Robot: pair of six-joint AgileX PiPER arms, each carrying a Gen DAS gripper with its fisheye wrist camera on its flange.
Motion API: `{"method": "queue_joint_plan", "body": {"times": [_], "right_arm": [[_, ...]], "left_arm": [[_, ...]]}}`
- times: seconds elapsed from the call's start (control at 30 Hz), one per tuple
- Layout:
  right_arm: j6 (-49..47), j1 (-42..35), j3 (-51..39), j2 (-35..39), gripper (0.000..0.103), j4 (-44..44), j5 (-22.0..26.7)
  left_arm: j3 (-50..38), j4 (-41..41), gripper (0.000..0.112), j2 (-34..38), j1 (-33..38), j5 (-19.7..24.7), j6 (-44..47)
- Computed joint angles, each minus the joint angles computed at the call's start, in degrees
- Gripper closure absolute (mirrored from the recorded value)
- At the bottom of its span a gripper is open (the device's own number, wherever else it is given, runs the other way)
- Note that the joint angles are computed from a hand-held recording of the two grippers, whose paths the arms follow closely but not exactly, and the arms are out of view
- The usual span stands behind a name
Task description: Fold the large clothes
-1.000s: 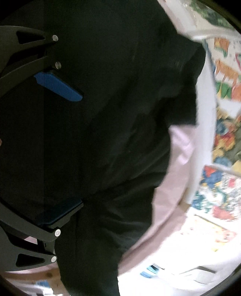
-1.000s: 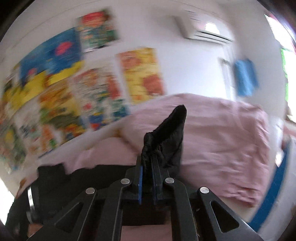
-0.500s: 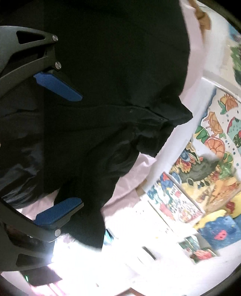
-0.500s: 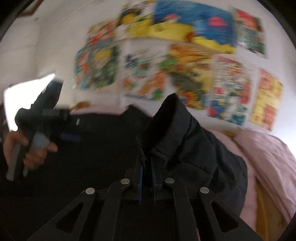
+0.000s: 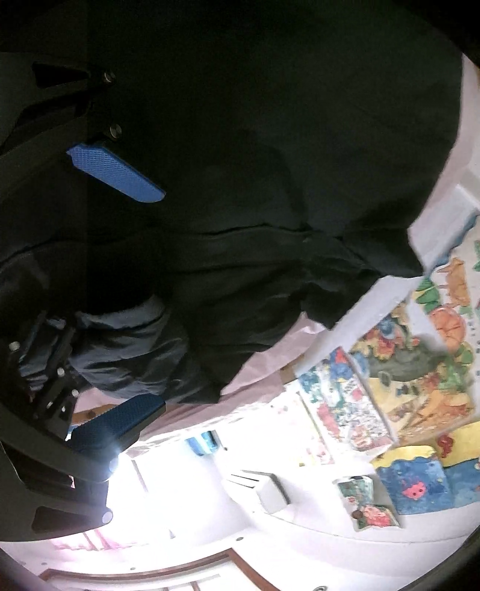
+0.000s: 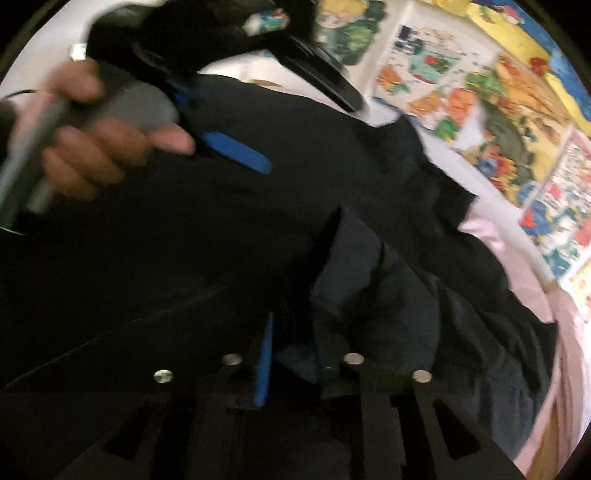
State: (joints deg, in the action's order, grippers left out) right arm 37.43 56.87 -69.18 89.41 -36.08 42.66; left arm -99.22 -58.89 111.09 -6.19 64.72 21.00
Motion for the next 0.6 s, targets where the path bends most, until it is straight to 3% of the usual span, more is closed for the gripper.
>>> {"method": "queue_joint_plan", "body": {"times": [0.1,0.3,0.37,0.43,0.5,0.6], "right_arm": [[-3.91,-1.39,2.54,-3.64,0.035,4.20,-2.77],[-3.60,-1.54,9.16,-12.31,0.032,5.52,0.80],[-2.01,-3.11,11.36,-15.34,0.030,6.26,1.61],[-0.98,-5.65,13.11,-18.02,0.029,7.35,1.80],[-0.37,-8.10,14.27,-20.16,0.029,8.38,1.91],[3.32,-11.24,16.13,-23.06,0.029,7.30,2.32]], "left_arm": [[-2.13,3.53,0.011,1.73,-2.08,0.47,-0.67],[-2.79,12.47,0.014,2.94,-6.98,-1.10,-0.15],[-1.07,12.28,0.029,2.40,-7.84,-2.43,1.79],[-0.84,12.14,0.060,2.55,-8.84,-2.44,2.86],[-0.45,12.89,0.081,2.16,-9.95,-3.34,3.61],[1.02,13.81,0.103,0.38,-11.83,-6.79,4.72]]}}
